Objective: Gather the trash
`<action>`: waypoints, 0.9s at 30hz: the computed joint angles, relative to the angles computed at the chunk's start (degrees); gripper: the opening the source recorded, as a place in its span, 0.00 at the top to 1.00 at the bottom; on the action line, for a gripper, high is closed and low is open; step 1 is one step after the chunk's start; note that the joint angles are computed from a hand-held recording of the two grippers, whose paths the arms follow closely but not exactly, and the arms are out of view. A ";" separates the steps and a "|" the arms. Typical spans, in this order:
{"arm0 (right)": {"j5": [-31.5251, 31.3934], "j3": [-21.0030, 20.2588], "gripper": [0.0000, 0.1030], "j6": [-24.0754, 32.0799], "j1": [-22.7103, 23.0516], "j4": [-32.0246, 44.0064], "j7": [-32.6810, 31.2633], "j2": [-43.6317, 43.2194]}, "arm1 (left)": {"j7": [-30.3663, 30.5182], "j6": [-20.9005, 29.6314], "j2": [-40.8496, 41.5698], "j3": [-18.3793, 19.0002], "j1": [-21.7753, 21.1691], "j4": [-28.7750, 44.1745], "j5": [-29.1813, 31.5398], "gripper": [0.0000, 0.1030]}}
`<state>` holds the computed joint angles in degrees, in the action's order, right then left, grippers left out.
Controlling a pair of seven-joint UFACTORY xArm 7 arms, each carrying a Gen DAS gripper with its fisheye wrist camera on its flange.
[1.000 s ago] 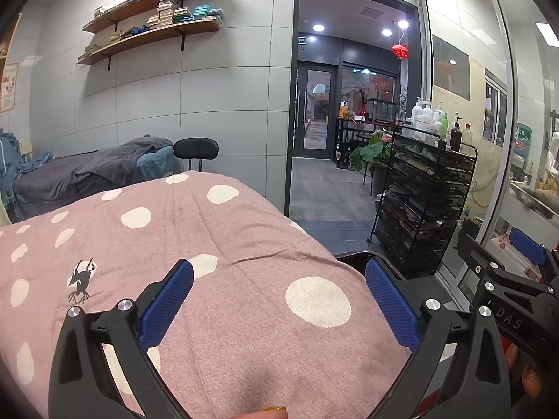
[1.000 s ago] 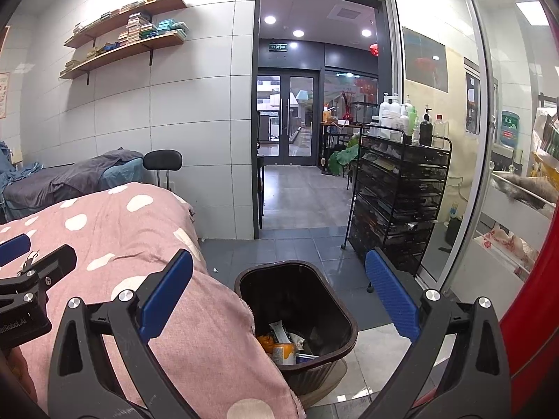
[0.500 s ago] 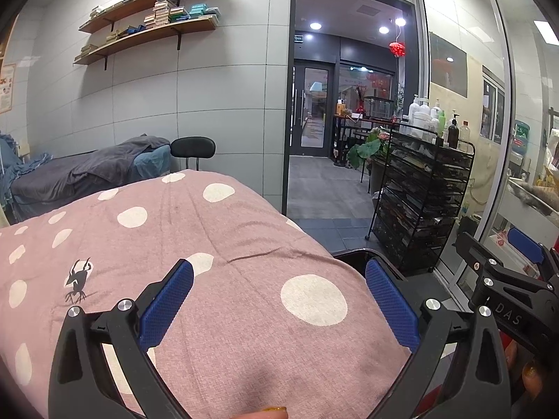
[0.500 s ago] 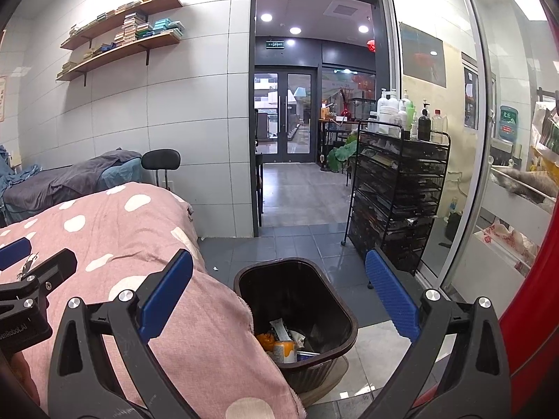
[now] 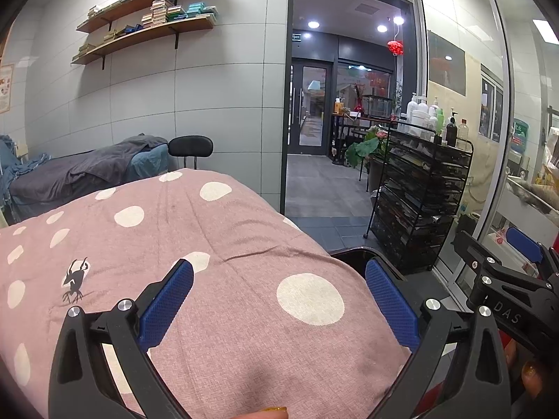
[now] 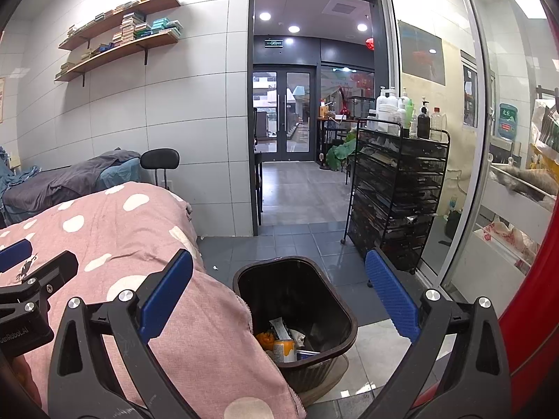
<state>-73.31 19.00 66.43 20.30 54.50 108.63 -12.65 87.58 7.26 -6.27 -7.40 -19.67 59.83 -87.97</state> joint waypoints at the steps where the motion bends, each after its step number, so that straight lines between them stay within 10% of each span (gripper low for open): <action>1: 0.00 -0.01 0.05 0.00 0.01 0.00 0.00 0.00 | -0.20 0.04 -0.02 -0.01 0.02 -0.03 0.16 0.06; 27: 0.00 -0.12 0.05 0.07 0.08 0.07 0.35 0.33 | -0.20 0.32 0.04 0.05 0.06 -0.06 0.33 0.06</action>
